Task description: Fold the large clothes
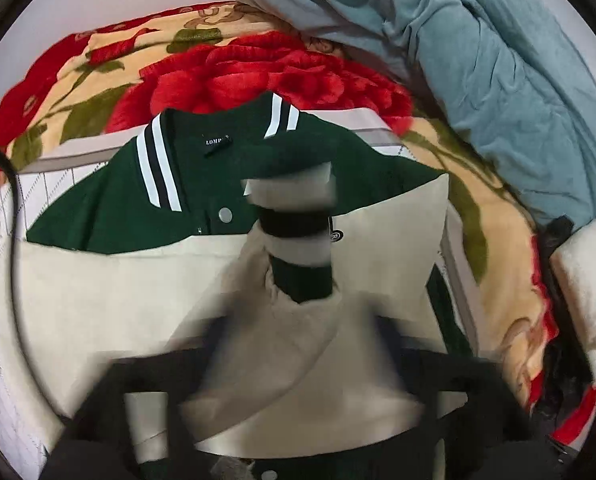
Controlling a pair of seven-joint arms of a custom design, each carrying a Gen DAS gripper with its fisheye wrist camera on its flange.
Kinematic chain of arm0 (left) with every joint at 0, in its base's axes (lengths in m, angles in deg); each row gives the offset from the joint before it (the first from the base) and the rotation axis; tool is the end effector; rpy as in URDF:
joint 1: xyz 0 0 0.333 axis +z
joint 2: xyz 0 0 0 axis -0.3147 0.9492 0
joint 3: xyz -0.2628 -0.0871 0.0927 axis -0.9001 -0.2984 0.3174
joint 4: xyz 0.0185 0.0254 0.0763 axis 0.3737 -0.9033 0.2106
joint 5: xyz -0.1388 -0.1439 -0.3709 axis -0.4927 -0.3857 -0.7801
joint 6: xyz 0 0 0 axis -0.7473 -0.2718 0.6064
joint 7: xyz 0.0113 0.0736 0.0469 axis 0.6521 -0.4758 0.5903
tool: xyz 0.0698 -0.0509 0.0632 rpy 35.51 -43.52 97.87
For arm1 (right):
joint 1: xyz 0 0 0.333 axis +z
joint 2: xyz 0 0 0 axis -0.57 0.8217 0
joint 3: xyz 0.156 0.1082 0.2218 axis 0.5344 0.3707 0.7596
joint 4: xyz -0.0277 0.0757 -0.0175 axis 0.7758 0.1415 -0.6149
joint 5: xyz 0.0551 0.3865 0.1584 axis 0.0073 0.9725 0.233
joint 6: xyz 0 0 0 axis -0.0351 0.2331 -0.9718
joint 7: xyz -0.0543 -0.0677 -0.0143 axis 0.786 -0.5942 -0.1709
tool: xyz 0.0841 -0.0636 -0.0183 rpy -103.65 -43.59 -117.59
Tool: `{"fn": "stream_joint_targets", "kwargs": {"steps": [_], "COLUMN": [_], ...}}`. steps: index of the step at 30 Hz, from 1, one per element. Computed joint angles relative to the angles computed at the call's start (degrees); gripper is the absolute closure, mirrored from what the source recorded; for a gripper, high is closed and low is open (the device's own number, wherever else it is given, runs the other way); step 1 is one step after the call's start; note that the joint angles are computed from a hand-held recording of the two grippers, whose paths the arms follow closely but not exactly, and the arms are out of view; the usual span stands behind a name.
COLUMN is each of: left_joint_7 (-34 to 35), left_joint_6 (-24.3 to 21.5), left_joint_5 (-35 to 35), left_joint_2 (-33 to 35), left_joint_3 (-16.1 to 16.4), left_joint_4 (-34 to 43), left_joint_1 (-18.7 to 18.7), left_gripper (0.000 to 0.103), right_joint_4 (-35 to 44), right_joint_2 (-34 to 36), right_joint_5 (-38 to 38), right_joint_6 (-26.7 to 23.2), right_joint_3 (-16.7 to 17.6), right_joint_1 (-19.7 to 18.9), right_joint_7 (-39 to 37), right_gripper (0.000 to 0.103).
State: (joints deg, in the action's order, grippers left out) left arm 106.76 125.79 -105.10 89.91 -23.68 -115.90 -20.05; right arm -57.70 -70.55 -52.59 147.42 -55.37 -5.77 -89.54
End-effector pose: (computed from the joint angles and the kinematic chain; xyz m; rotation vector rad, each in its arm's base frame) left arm 0.5810 -0.1431 0.7706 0.9354 -2.8581 0.6503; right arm 0.2953 0.3297 0.6459 -0.1700 2.9298 0.0052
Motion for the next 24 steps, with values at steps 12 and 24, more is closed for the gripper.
{"fn": "stream_joint_targets", "kwargs": {"steps": [12, 24], "left_joint_7": [6.1, 6.3], "left_joint_6": [14.5, 27.7], "left_joint_5": [3.3, 18.8], "left_joint_2": [-3.8, -7.3], "left_joint_3": [4.2, 8.9], "left_joint_4": [-5.8, -18.7], "left_joint_1": [6.9, 9.8], "left_gripper": [0.000, 0.000], "right_joint_4": [3.4, 7.5], "right_joint_2": [1.7, 15.9], "right_joint_5": [-8.0, 0.7], "right_joint_6": [11.8, 15.9], "right_joint_3": [-2.2, -8.3], "right_joint_1": [-3.7, -6.9], "right_joint_7": [-9.8, -31.5], "right_gripper": [0.031, 0.090]}}
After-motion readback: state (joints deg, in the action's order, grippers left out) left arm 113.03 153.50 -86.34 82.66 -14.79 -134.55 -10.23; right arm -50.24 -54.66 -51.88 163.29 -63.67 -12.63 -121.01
